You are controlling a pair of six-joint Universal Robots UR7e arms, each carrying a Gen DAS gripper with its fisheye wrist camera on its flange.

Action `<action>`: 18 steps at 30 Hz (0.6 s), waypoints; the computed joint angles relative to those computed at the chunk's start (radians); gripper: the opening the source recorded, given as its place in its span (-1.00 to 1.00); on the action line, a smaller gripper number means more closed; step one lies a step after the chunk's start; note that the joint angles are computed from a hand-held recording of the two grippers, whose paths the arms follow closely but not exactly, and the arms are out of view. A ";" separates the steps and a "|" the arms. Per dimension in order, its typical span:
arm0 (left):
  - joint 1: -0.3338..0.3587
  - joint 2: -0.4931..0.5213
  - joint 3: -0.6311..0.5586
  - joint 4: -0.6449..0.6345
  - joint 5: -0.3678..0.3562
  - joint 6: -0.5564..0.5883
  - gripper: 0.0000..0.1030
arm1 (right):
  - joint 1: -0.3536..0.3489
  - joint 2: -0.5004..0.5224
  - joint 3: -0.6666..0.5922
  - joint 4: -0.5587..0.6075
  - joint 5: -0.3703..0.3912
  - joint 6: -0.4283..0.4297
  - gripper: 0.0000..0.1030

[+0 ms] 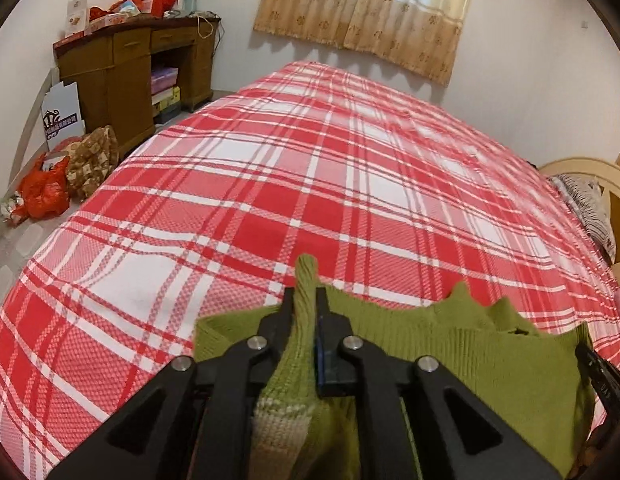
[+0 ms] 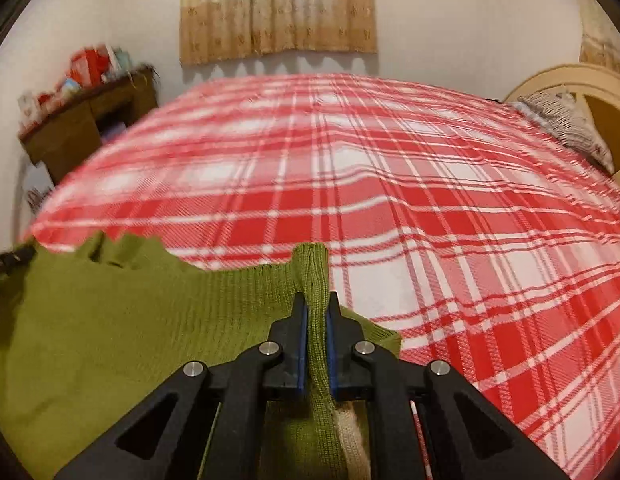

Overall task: Fold small clothes
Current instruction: 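Lift the sweater hem with the left gripper while the right gripper holds another hem edge, then open both grippers and lay the folded sweater flat on the bed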

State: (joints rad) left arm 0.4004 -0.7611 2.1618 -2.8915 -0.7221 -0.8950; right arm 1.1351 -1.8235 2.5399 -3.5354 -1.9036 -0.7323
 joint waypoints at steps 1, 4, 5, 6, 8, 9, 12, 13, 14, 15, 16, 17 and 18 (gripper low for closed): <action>0.001 -0.001 -0.005 0.021 0.000 -0.010 -0.73 | 0.024 0.039 -0.007 -0.048 -0.063 -0.004 -0.85; 0.004 0.001 -0.021 0.064 -0.004 -0.026 -0.58 | 0.054 0.095 -0.039 -0.067 -0.169 0.007 -0.76; 0.002 -0.005 -0.028 0.106 -0.006 -0.041 -0.33 | 0.061 0.108 -0.048 -0.073 -0.201 0.018 -0.67; 0.005 -0.004 -0.036 0.122 -0.012 -0.033 -0.27 | 0.059 0.106 -0.053 -0.071 -0.215 0.041 -0.59; -0.019 -0.032 -0.035 0.200 -0.015 -0.045 -0.23 | 0.039 0.076 -0.053 -0.035 -0.194 0.072 -0.42; -0.037 -0.048 -0.028 0.238 -0.010 -0.056 -0.09 | 0.024 0.054 -0.051 -0.012 -0.173 0.094 -0.38; -0.112 -0.104 0.003 0.374 0.023 -0.125 0.22 | -0.032 -0.022 -0.023 0.006 -0.064 0.144 -0.31; -0.143 -0.126 0.019 0.417 0.034 -0.150 0.23 | -0.048 -0.042 -0.011 -0.007 -0.023 0.150 -0.31; -0.175 -0.146 0.032 0.458 0.034 -0.171 0.23 | -0.067 -0.075 0.017 -0.058 0.025 0.148 -0.31; -0.186 -0.157 0.038 0.476 0.035 -0.175 0.23 | -0.072 -0.105 0.054 -0.150 0.047 0.132 -0.27; -0.211 -0.171 0.048 0.508 0.036 -0.195 0.23 | -0.077 -0.137 0.084 -0.200 0.068 0.121 -0.27; -0.234 -0.182 0.057 0.535 0.037 -0.215 0.23 | -0.088 -0.212 0.126 -0.209 0.107 0.114 -0.27; -0.253 -0.188 0.063 0.554 0.035 -0.232 0.23 | -0.096 -0.268 0.149 -0.175 0.135 0.113 -0.26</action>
